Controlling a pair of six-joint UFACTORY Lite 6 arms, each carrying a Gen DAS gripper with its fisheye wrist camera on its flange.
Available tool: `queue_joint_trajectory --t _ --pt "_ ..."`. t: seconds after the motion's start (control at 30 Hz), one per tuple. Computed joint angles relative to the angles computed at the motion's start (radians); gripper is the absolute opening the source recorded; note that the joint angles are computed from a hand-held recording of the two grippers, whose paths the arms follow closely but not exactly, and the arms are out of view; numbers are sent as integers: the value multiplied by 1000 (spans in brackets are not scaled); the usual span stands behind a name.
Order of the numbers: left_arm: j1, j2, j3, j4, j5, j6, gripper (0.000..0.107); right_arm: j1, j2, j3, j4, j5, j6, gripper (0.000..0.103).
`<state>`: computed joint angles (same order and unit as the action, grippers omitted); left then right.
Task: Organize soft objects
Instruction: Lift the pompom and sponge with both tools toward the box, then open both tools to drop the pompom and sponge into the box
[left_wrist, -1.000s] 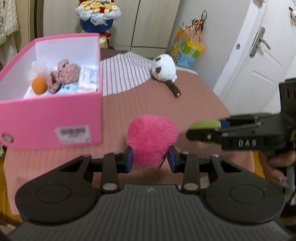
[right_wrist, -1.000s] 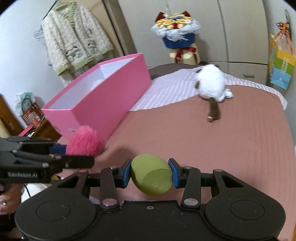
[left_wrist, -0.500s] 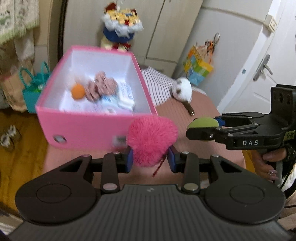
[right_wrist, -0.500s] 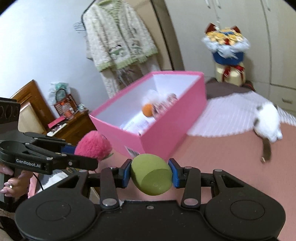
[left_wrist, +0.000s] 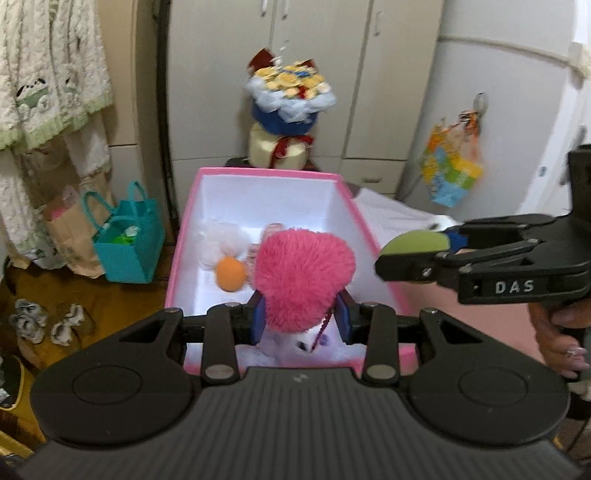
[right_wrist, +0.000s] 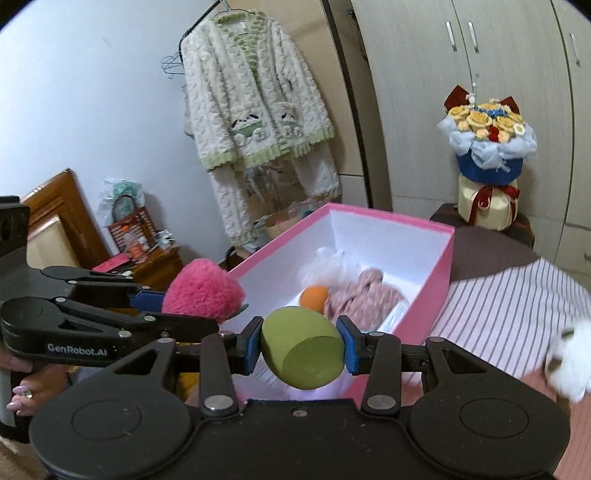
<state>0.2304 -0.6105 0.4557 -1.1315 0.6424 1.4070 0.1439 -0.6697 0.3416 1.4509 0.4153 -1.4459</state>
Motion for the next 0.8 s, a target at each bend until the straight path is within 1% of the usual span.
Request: queue_joint_trajectory --t 0.03,0.1,0.17,0.23,0.3,0.37,0.4,0.43,0.53,0.6,0.63,0.67,0.7,0.8 --pt "-31 57 22 -31 -50 30 36 18 68 35 66 -32 -63 48" --pt "-94 161 65 -65 -153 56 36 37 188 99 156 -54 -160 48" --pt "-146 246 98 -123 -239 109 36 38 312 170 197 -47 -214 48" --pt "-183 313 125 -178 -309 158 36 55 430 240 248 -70 -269 48" --pt "-214 369 146 -285 -366 258 37 65 529 300 284 -84 -303 48" --pt "-235 418 170 -391 -410 352 37 64 615 358 284 -78 -300 49" --pt "-243 442 183 -447 -423 405 37 63 652 383 286 -73 -300 49" --pt "-246 458 193 -465 -426 420 38 61 677 400 290 -68 -304 51" --pt "-252 503 221 -475 -436 402 41 65 730 433 337 -58 -343 52" --pt "-262 502 216 -594 -462 501 44 63 745 439 387 -52 -372 55" --pt "-260 488 202 -665 -460 575 47 55 741 431 417 -41 -396 59" --pt "-254 471 188 -695 -451 608 50 46 739 427 427 -26 -404 62" --pt "-242 452 175 -683 -433 601 53 32 727 413 430 -4 -404 65" --pt "-194 395 151 -502 -374 441 54 1 648 349 416 33 -393 65"
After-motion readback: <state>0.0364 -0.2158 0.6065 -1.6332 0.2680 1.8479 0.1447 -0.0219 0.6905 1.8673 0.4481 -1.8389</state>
